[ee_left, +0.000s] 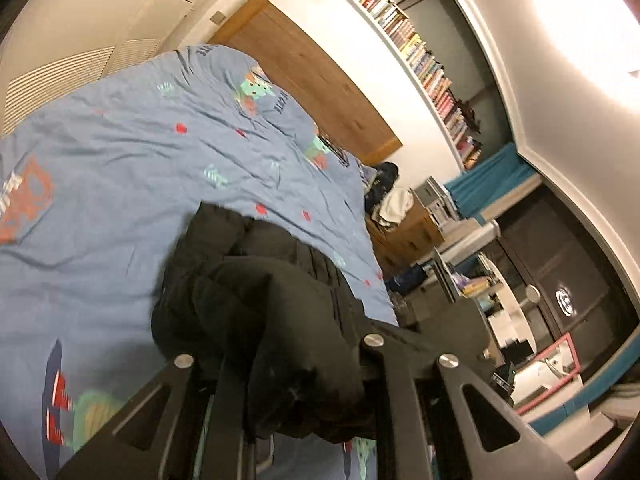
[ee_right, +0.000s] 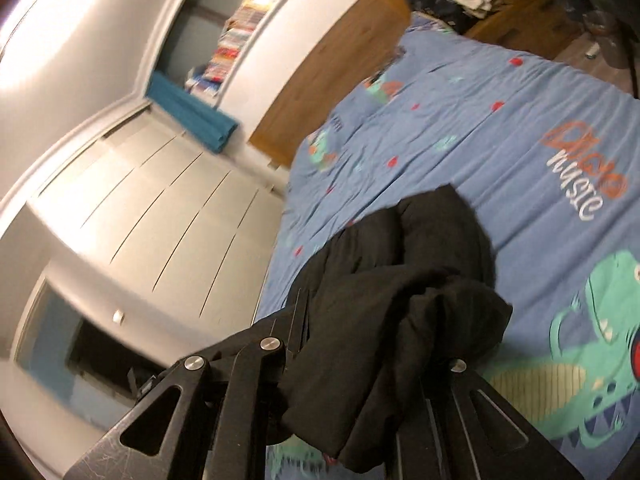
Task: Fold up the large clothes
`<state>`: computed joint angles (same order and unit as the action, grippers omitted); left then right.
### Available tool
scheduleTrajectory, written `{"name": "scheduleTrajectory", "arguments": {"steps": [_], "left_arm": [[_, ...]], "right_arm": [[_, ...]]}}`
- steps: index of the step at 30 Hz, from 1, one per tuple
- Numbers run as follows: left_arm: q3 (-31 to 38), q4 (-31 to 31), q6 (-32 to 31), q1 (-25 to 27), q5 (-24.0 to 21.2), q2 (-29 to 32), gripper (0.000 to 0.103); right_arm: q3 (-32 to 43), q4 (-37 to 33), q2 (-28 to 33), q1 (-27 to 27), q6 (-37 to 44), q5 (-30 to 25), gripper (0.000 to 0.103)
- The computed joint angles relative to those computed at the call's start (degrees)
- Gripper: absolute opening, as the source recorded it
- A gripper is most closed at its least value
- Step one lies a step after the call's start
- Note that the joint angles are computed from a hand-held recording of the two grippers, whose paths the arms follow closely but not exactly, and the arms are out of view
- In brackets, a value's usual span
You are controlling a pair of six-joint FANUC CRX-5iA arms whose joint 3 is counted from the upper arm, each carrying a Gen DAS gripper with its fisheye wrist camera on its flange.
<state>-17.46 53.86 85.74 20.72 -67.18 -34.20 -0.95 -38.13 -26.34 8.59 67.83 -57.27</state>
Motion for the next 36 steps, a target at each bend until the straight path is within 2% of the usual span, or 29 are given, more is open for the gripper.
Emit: {"name": "scheduleTrajectory", "arguments": {"steps": [6,9,12,15,19,23,29,32,33,34,35,36], "left_arm": [[11.44,-8.15,4.60,-9.45,9.81,16.26,0.014],[18.54,-12.78,7.24,-12.43,12.18,25.23,0.014],[21.48,-13.48,6.96,-13.30,13.68,31.12,0.015],[25.95,-16.25,10.06,-13.60,12.83,38.25,0.018],[28.48,-16.70,13.16,-13.81,11.04,45.19,0.019],[28.62,-13.99,13.05,-14.05,10.26,49.42,0.019],[33.64,-13.39,14.07,-14.26,6.92,55.28,0.020],[33.14,-10.05,13.79,-13.82,7.13,55.88,0.025],[32.60,-8.14,14.04,-13.57,7.34,55.98,0.028],[31.82,-6.38,13.99,-13.33,7.60,55.73,0.030],[31.26,-4.72,13.92,-13.15,7.84,55.54,0.032],[30.65,-3.56,13.72,-12.81,7.75,55.16,0.033]], "right_arm": [[6.27,4.57,11.30,0.37,-5.41,4.45,0.013],[9.90,7.31,17.77,1.16,-9.40,6.26,0.013],[14.12,9.11,23.85,1.41,-10.70,6.33,0.013],[19.28,9.93,30.43,1.13,-12.62,5.20,0.014],[23.83,11.59,36.89,1.57,-14.88,2.94,0.018],[26.26,8.93,41.60,0.28,-17.28,0.29,0.021],[30.53,5.22,46.99,-1.73,-18.23,-3.08,0.025],[32.05,3.53,48.26,-2.40,-18.49,-4.27,0.034],[32.35,2.61,48.51,-2.81,-18.39,-4.35,0.040],[32.66,2.24,48.62,-2.95,-18.69,-4.17,0.051],[32.40,1.52,48.44,-3.25,-18.62,-3.53,0.058],[32.32,1.10,48.25,-3.42,-18.68,-3.04,0.074]]}}
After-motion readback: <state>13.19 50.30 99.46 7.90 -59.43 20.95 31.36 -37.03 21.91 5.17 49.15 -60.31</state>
